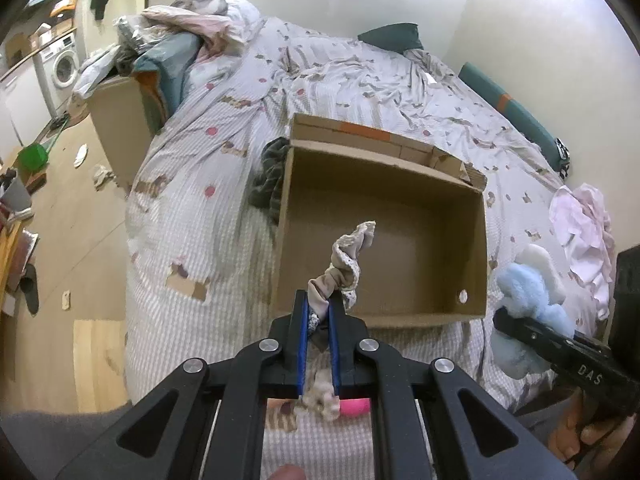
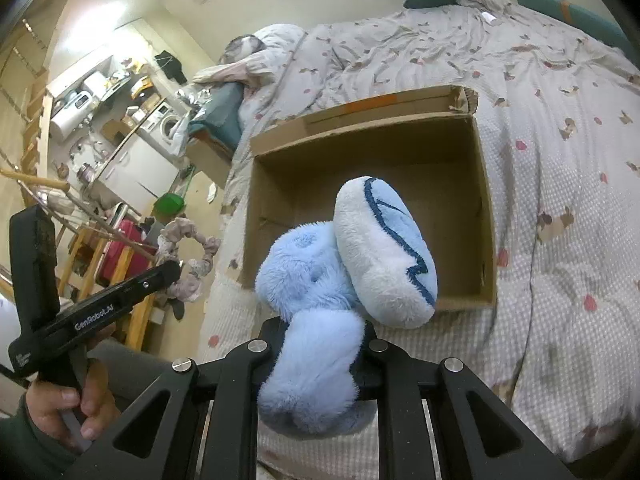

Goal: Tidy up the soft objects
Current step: 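Carry the blue plush over the box while the left gripper carries the lace scrunchie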

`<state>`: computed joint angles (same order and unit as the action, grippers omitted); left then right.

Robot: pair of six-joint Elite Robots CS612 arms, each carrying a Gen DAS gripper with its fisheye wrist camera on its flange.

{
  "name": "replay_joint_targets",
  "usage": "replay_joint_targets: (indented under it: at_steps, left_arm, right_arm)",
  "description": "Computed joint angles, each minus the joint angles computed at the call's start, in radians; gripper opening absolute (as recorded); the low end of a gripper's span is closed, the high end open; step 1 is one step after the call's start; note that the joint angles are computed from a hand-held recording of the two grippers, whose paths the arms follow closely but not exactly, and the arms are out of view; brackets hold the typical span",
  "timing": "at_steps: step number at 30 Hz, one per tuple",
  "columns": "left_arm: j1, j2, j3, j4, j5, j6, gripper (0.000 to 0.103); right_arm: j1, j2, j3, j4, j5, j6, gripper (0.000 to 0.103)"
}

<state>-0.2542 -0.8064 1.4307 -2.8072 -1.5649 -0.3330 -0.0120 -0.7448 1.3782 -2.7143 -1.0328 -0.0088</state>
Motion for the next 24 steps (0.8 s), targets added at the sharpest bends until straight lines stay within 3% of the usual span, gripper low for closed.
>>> replay_joint_targets:
  at_steps: [14,24]
  left_arm:
    - [-0.003,0.144,-0.187,0.115,-0.004,0.051,0.009]
    - [-0.003,0.201,-0.224,0.131,-0.016,0.066,0.009]
  right_arm:
    - [0.005,0.137,-0.188,0.071,-0.030,0.025,0.018]
    - [0.014,0.194,-0.248,0.126,-0.062,0.051,0.018]
